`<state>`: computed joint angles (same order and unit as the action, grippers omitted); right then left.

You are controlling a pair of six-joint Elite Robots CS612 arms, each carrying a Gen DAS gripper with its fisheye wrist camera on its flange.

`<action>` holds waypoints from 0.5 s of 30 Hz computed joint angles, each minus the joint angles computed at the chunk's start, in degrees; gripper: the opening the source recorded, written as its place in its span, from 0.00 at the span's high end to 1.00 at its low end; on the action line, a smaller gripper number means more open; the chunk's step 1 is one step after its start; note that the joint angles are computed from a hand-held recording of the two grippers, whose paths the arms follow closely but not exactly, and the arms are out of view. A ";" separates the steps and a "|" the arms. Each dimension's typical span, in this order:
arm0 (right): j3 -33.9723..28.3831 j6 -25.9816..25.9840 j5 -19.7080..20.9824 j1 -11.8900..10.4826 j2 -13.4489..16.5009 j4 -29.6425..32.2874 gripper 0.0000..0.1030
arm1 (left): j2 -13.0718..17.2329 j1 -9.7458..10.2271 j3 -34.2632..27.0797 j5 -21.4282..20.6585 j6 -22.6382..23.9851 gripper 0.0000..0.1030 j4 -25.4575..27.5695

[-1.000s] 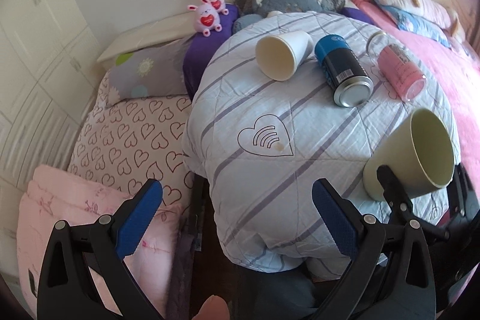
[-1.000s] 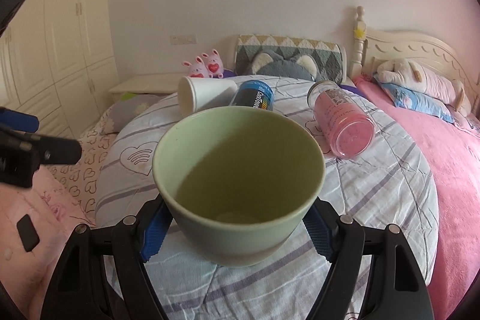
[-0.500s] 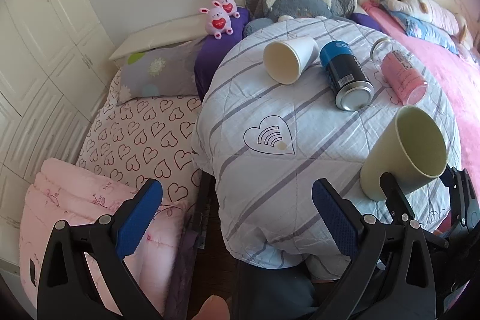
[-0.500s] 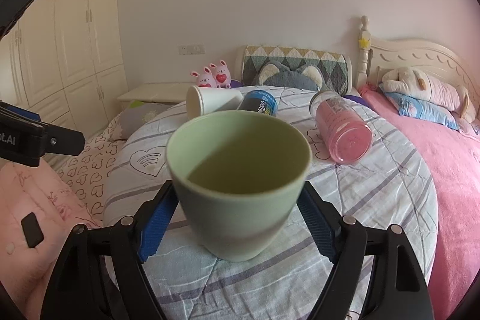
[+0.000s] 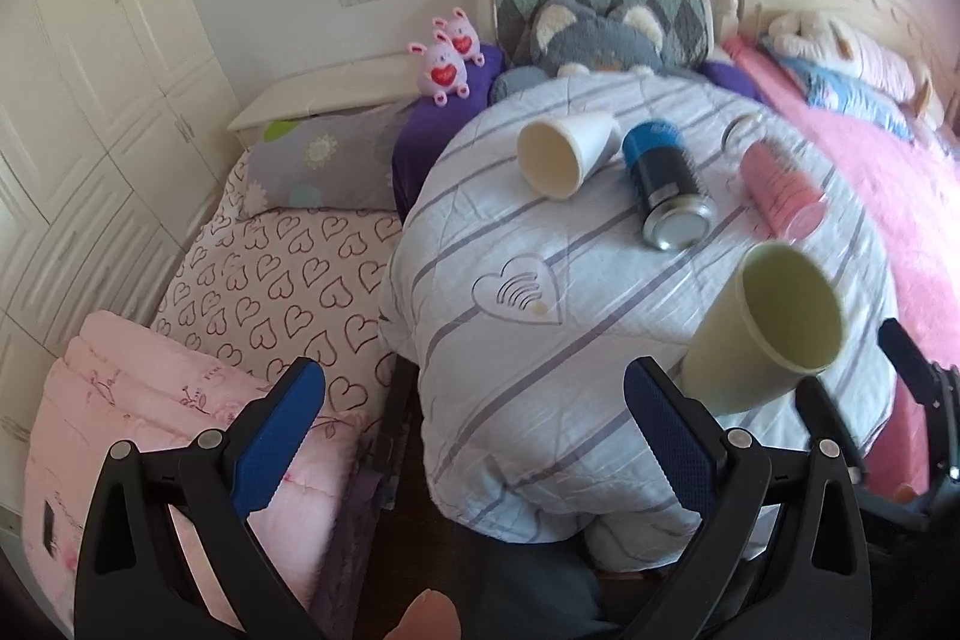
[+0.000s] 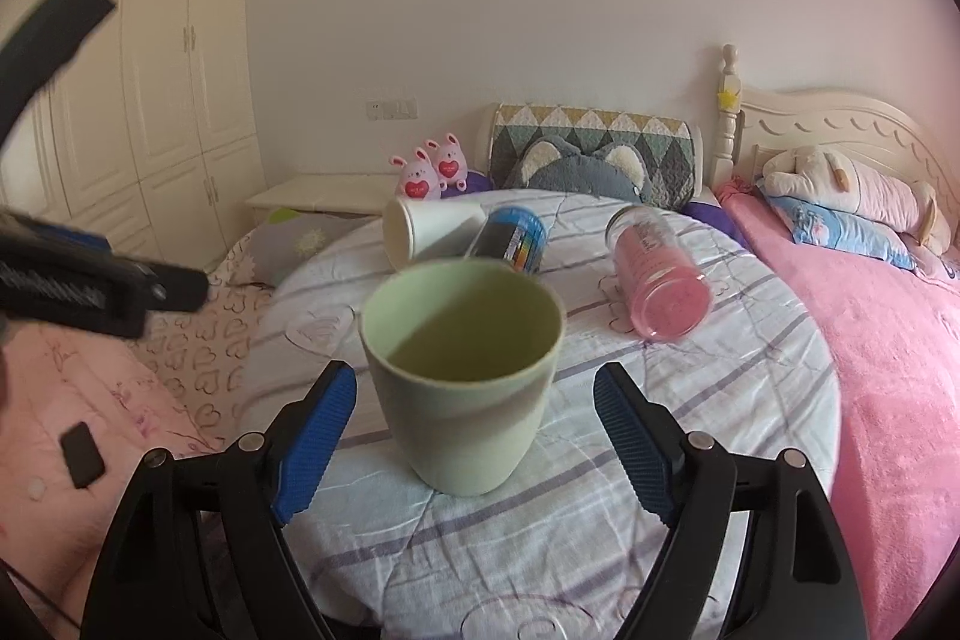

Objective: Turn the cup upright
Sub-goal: 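Lower the pale green cup upright onto the table with the right tool, then open the right tool and withdraw it from the upright cup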

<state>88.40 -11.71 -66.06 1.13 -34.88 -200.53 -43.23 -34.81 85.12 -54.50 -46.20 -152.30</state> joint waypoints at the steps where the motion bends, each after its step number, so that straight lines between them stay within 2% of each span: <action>1: 0.59 0.97 0.26 -0.25 -0.69 -0.16 0.20 | -0.26 -0.25 0.49 0.49 -0.32 0.02 -0.92; 7: 3.98 5.88 -3.12 -1.55 -5.35 2.20 0.20 | -1.72 -2.86 3.92 6.08 -4.00 0.01 -6.71; 11: 6.55 5.29 -6.52 -2.08 -7.39 3.13 0.20 | -2.08 -4.93 6.02 8.78 -4.95 0.00 -10.50; 15: 9.04 4.15 -7.70 -2.45 -8.59 3.16 0.20 | -2.00 -6.74 7.29 10.34 -3.89 0.00 -11.86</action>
<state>97.44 -7.56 -73.77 -1.32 -43.47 -197.38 -45.22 -41.55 92.41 -44.16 -50.09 -164.16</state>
